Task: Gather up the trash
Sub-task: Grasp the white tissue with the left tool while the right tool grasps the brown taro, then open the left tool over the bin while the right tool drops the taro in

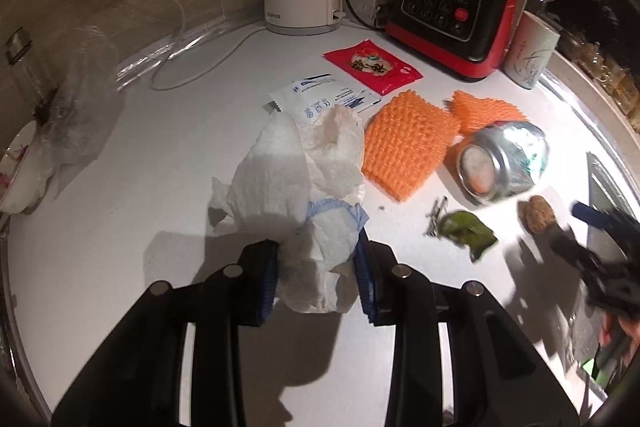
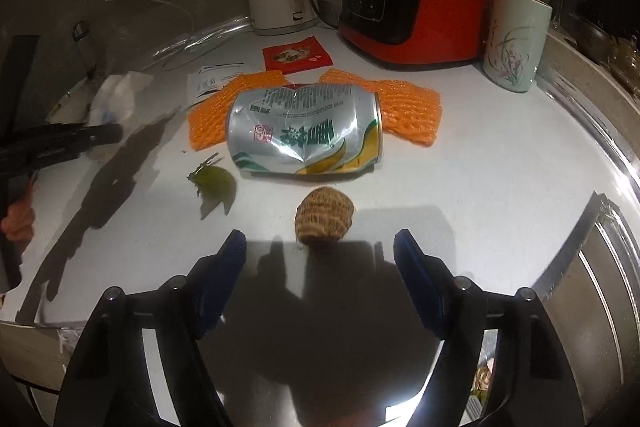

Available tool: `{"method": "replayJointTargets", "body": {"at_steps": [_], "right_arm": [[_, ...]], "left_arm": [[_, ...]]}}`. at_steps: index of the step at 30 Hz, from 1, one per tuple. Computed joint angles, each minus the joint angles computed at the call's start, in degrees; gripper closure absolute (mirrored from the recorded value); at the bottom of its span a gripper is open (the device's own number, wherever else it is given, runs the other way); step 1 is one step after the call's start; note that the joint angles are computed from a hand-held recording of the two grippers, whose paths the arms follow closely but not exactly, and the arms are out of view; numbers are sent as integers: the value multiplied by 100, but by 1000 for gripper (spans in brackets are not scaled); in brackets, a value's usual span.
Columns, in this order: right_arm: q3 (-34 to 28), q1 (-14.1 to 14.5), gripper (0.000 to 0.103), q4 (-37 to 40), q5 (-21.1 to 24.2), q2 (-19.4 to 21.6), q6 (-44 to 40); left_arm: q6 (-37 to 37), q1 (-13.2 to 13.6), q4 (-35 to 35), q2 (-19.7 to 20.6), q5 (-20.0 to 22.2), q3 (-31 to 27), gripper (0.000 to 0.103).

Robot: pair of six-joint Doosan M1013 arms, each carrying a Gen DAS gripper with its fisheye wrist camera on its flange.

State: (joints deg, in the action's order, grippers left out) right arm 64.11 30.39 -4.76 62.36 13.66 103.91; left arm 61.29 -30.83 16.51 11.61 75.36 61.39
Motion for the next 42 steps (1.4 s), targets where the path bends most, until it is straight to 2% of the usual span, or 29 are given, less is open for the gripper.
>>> {"method": "replayJointTargets", "body": {"at_steps": [4,9,15,21,30,36,42], "right_arm": [[-240,-27,41,-13,251,223,-91],[-310,-69,65,123,432,295,-98],[-296,8,65,1,485,258,0],[-97,211,65,-228,469,-50,276],[477,854,65,-812,579,-755,1247],[797,1353,65,-1273,818,-1093,2030],[987,1823,65,-1631,1132,-1283,2689]], "left_arm": [[-116,-174,102,-285,38,238,70],[-178,-339,111,-579,97,509,70],[-203,-469,-36,-816,116,768,70],[76,-661,-276,-1072,103,1000,70],[925,-1154,-742,-1477,49,1420,70],[1486,-1481,-1079,-1777,98,1963,70],[1815,-1565,-1414,-1918,248,2631,70]]}}
